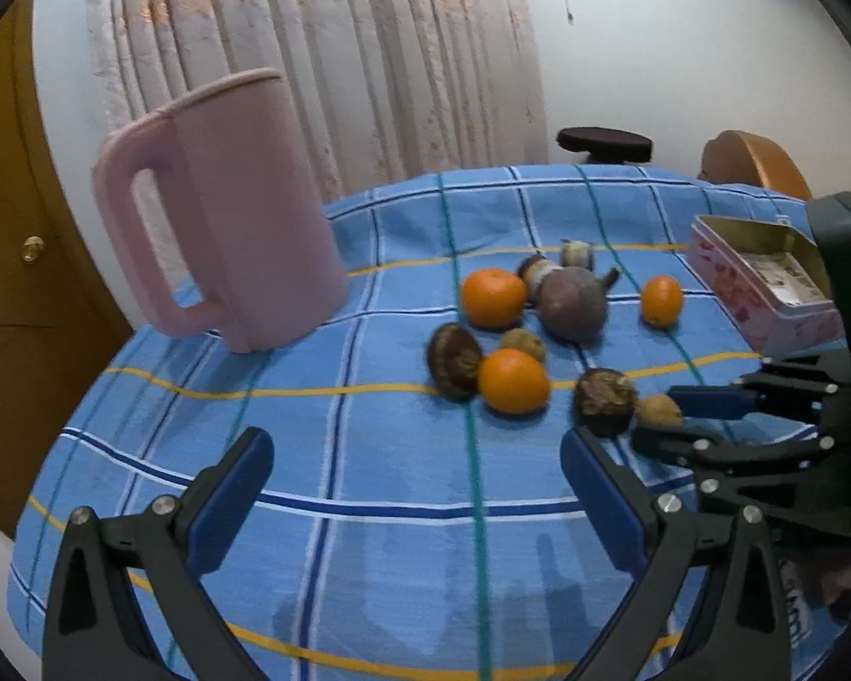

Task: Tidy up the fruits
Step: 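Grasp the brown shelled fruit with left tool while right tool grasps small tan fruit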

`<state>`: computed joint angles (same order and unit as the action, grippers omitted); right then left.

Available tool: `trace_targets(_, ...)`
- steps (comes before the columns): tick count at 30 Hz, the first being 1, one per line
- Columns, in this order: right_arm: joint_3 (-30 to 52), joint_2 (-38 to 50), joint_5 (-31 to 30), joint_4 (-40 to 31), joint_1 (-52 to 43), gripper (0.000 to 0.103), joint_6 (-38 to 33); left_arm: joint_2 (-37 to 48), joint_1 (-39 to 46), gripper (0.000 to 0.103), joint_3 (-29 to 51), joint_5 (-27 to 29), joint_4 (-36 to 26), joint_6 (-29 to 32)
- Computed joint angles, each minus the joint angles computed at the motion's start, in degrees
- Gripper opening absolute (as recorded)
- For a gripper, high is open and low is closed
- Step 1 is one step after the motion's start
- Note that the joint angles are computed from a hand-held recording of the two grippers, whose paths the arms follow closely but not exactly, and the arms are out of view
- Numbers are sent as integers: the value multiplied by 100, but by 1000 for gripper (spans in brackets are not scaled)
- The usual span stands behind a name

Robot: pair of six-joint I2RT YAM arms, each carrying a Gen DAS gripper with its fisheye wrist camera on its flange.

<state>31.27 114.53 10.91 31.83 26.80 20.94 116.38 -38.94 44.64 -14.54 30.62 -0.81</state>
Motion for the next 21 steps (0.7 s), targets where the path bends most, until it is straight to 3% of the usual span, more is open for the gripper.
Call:
trace_targets(6,-419,-136,7,567,-218,27,-90,65,-242,102,255,409,-375,-112)
trace_targets(10,-1258,-787,795,1388,-344,27,-278,161,-442,101,606,742,-703,-275)
trace_targets(14,-1947,-1140,845,2288,-808,27,-487,564,-773,89,1323,571,-1240,-368)
trace_targets(18,-2172,-1216,524,2577,-1279,27,-572,1126,-837,69,2243,578,-2125,-634)
trace_targets(21,-2161,-1243,315,2522,-1474,27,-576,1514,-773,62,2729,663,-2539,-835)
